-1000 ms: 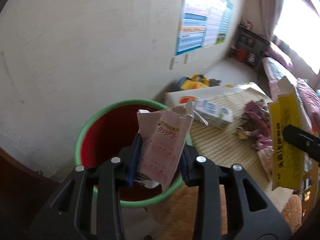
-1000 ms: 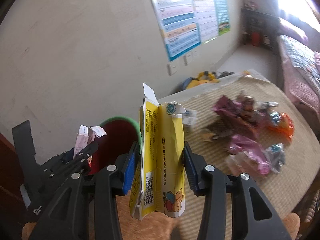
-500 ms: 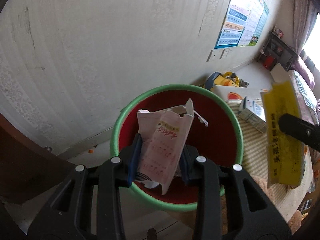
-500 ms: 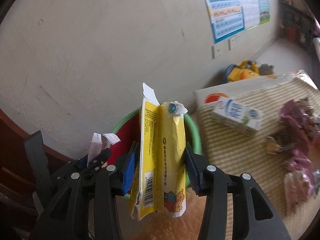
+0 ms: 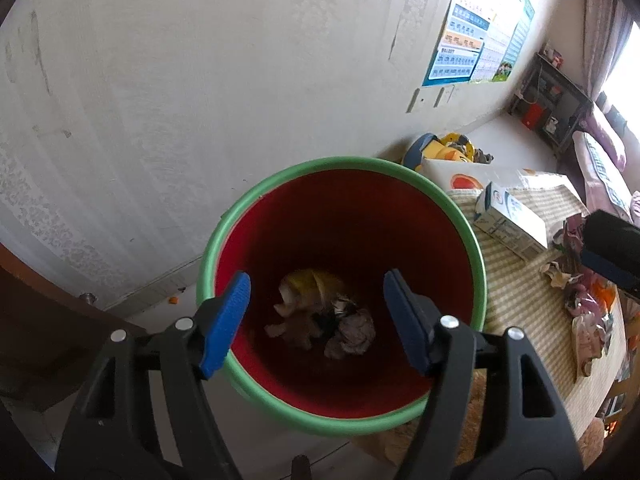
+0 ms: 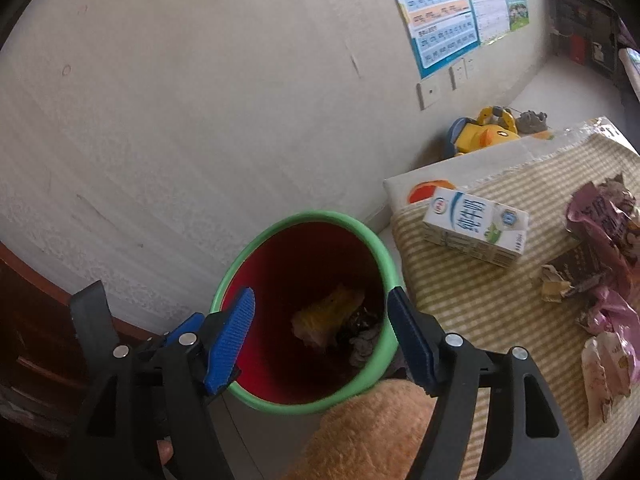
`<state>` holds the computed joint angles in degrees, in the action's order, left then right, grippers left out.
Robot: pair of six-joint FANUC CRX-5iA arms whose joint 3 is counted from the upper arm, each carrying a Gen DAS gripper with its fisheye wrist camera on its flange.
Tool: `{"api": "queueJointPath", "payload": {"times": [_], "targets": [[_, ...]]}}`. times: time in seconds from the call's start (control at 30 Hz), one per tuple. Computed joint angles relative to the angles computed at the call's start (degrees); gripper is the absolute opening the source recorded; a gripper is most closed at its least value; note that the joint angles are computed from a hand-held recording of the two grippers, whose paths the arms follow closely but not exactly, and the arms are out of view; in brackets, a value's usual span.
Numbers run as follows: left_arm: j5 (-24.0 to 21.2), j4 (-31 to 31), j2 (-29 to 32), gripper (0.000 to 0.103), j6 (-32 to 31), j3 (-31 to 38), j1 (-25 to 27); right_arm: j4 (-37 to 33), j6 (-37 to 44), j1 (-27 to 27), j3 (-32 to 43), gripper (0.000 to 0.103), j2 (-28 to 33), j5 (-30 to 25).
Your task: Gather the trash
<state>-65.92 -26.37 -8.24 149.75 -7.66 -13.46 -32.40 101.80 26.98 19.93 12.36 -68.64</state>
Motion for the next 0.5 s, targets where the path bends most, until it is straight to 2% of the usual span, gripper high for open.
{"api": "queueJointPath", "payload": {"times": [0.17, 0.33, 0.5], "targets": [[-0.3, -0.3, 1.3, 0.069, -0.6, 1.7, -1.4, 0.1, -0.6, -2.7, -2.0, 0.069, -1.7, 0.3], [-0.2, -0.2, 2.8, 0.069, -1.9, 3.8, -3.2, 3.3, -3.0, -7.7, -4.9, 0.072, -3.2, 3.7], [0.9, 1.1, 4.7, 0.069, -3.4, 5.8, -4.9, 11.9, -13.8, -13.6, -6.9, 0.073, -1.4, 9.1]]}}
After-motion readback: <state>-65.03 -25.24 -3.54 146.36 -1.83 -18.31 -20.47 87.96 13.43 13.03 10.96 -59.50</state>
